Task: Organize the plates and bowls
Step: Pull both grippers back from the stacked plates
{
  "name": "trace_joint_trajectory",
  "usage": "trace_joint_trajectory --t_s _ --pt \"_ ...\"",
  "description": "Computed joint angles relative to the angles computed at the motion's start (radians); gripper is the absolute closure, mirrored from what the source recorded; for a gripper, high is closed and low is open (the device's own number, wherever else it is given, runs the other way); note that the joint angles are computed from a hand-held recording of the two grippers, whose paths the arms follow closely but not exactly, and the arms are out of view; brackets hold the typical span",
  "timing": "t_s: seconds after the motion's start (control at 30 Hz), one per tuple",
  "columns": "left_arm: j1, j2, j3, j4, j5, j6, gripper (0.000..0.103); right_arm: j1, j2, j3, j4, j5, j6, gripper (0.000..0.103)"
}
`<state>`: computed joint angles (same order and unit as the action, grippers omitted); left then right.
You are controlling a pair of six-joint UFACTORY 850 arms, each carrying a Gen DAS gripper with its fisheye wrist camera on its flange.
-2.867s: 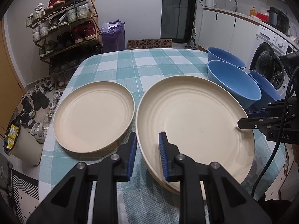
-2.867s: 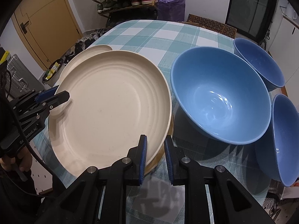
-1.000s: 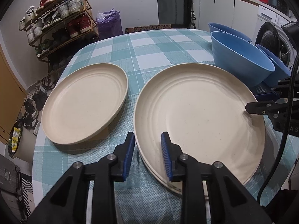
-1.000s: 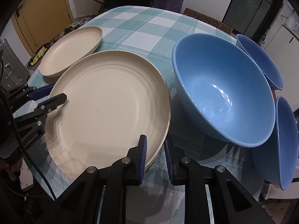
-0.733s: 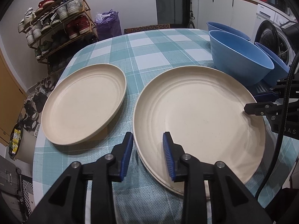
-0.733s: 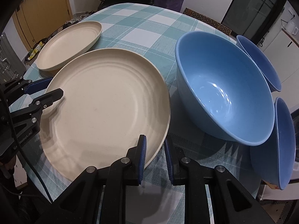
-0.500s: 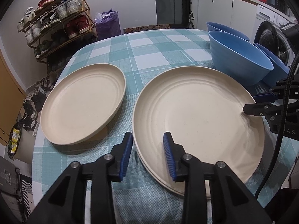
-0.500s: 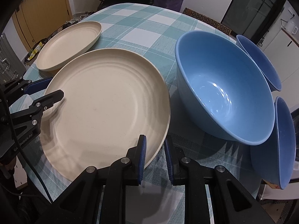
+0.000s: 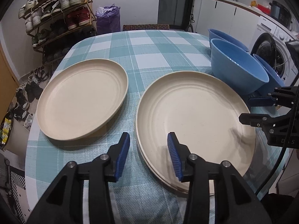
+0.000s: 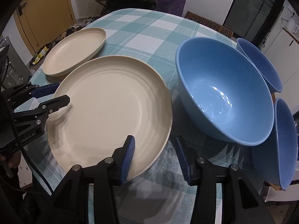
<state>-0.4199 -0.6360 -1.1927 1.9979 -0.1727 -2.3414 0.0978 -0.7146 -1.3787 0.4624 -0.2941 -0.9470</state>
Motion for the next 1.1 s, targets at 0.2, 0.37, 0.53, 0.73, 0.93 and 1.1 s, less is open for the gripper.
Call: trace_joint_trajectory --t_s 0.2,0.37,0.53,0.73,0.93,1.1 --pt "0.01 0.051 0.047 0.25 -0.021 -0.268 0.051 -0.01 0.028 0.023 0.197 -0.025 -0.2 0.047" --pt "0.024 0.078 0.074 0.388 -0.029 -0.42 0.042 -0.017 0.057 0.045 0.401 -0.051 -0.383 0.026" --pt "0.036 0.113 0.113 0.491 -0.077 -0.572 0.009 -0.022 0.081 0.062 0.573 -0.052 -0.525 0.015" --pt "0.053 0.139 0.143 0.59 -0.118 -0.693 0.0 -0.032 0.112 0.083 0.786 -0.065 -0.71 0.004" --pt "0.062 0.151 0.161 0.527 -0.164 -0.654 0.0 -0.04 0.131 0.083 0.875 -0.114 -0.776 0.001" --pt "0.069 0.152 0.164 0.475 -0.183 -0.613 0.0 -0.039 0.135 0.078 0.921 -0.138 -0.813 0.001"
